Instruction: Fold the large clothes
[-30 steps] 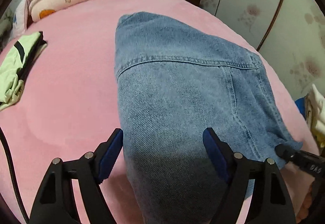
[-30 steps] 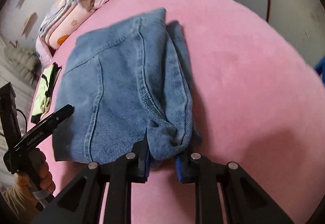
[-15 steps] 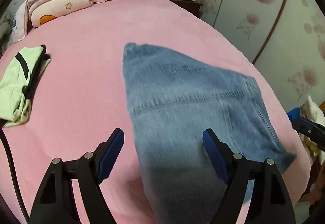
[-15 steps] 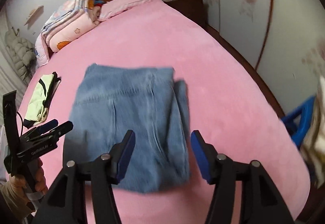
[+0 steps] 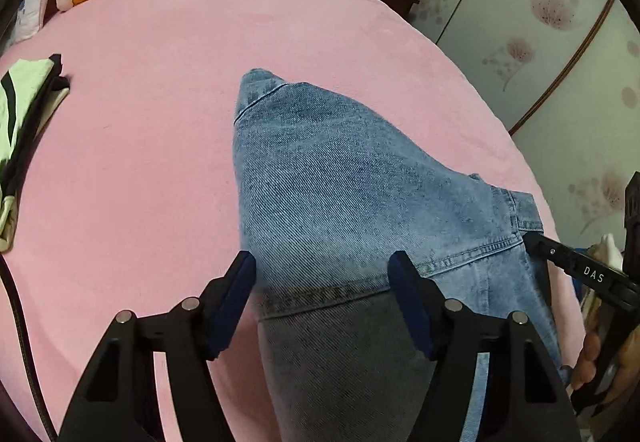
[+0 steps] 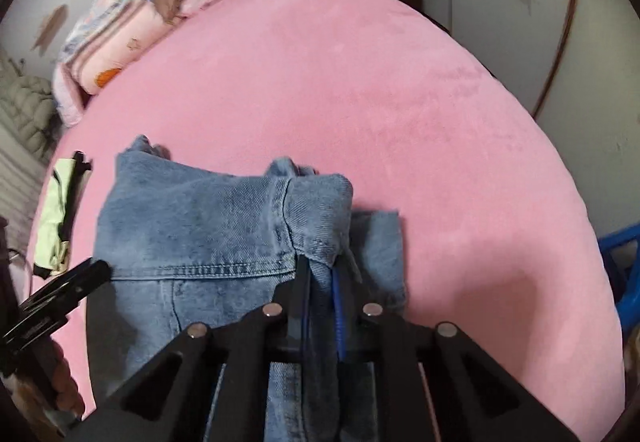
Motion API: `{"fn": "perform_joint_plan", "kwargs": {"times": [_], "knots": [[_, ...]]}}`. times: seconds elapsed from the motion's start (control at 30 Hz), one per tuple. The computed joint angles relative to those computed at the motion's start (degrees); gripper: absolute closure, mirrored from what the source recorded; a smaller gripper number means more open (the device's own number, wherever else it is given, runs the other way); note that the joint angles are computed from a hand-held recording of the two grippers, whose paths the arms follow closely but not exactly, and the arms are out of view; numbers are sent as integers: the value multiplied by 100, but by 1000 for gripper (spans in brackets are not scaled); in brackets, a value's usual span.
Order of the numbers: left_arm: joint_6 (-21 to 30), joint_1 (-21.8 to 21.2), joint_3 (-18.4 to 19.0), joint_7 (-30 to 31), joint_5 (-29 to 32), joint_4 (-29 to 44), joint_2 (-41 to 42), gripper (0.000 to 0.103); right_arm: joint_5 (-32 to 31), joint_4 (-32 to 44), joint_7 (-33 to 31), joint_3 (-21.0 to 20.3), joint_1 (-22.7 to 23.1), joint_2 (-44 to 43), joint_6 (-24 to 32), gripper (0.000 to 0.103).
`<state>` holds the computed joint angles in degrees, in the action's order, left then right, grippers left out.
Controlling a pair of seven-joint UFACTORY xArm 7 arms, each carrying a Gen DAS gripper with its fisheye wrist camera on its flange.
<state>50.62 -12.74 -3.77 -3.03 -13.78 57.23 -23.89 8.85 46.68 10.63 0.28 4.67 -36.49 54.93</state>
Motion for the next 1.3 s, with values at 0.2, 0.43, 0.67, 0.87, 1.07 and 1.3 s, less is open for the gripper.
{"fn": "perform_joint_plan", "kwargs": {"times": [0.2,0.43,0.67,0.87,1.07,1.3], "knots": [[-373,-43,-116,157,229,-239,-42,35,-125,-219,-189,13,3,158,-162,94],[299,24,-44,-155,196,149,52,29,-221,-84,-75,91,-17,-90,104,90],[1209,100,-144,-396,478,579,-144,27,-186,331,274,176,-8,-404,763,88],[1910,134,-113,-567,435,1067,-464,24,-173,880,558,324,103,-715,1427,78],[2525,190,-303,-763,768,1723,-565,24,-183,1595,572,366,238,-840,2042,57],[2968,151,-288,-923,574,2324,-577,24,-187,2237,306,274,268,-791,2303,47]]}}
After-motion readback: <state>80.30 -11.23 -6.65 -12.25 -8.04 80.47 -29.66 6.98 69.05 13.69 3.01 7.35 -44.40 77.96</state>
